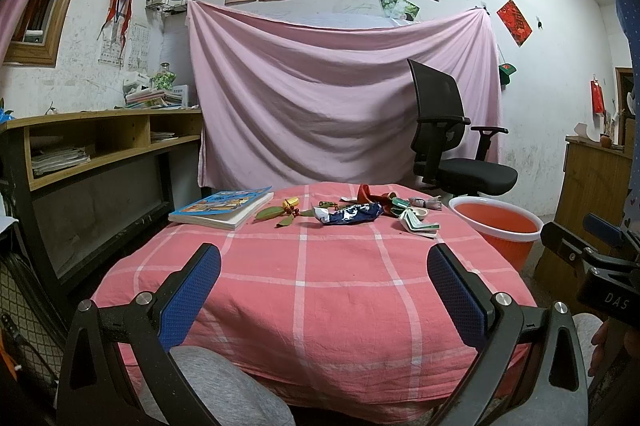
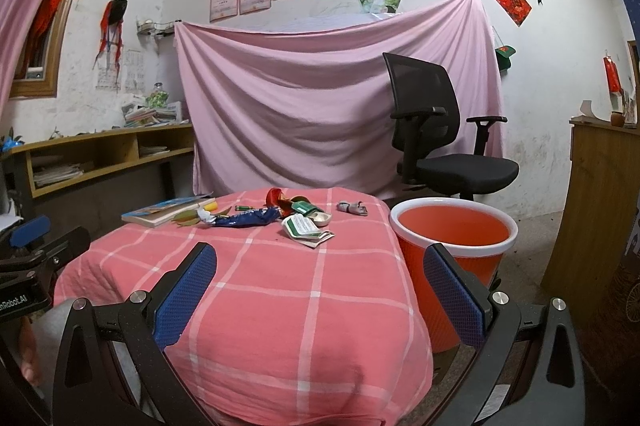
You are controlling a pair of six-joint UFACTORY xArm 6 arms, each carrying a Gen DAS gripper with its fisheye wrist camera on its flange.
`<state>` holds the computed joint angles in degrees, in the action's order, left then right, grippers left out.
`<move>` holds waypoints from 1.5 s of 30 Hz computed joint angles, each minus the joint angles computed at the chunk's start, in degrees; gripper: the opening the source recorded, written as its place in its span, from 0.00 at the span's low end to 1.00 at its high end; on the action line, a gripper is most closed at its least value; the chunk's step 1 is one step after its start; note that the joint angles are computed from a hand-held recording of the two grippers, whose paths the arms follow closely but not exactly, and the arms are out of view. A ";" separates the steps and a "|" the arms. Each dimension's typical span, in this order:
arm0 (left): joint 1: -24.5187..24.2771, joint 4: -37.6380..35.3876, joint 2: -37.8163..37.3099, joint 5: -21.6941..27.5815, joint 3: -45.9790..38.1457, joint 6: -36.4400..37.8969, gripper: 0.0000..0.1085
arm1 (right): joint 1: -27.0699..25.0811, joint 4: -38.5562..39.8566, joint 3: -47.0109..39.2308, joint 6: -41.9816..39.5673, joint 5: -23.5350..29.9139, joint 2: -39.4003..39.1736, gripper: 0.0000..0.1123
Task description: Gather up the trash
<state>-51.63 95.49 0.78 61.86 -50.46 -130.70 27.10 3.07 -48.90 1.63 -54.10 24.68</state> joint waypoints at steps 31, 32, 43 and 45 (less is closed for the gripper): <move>-0.02 -0.07 0.20 0.02 -0.11 0.04 0.93 | 0.41 0.44 -0.17 -0.16 0.06 0.44 0.92; -0.08 -0.12 0.22 0.04 -0.13 0.06 0.93 | 0.45 0.46 -0.23 -0.15 0.08 0.48 0.92; -0.18 -0.79 0.56 -0.31 -0.47 0.21 0.93 | 2.63 2.71 -0.08 -0.79 -1.10 1.97 0.92; 0.15 -1.03 0.63 -0.79 -0.52 0.29 0.93 | 3.13 3.06 0.02 -0.84 -0.83 2.18 0.92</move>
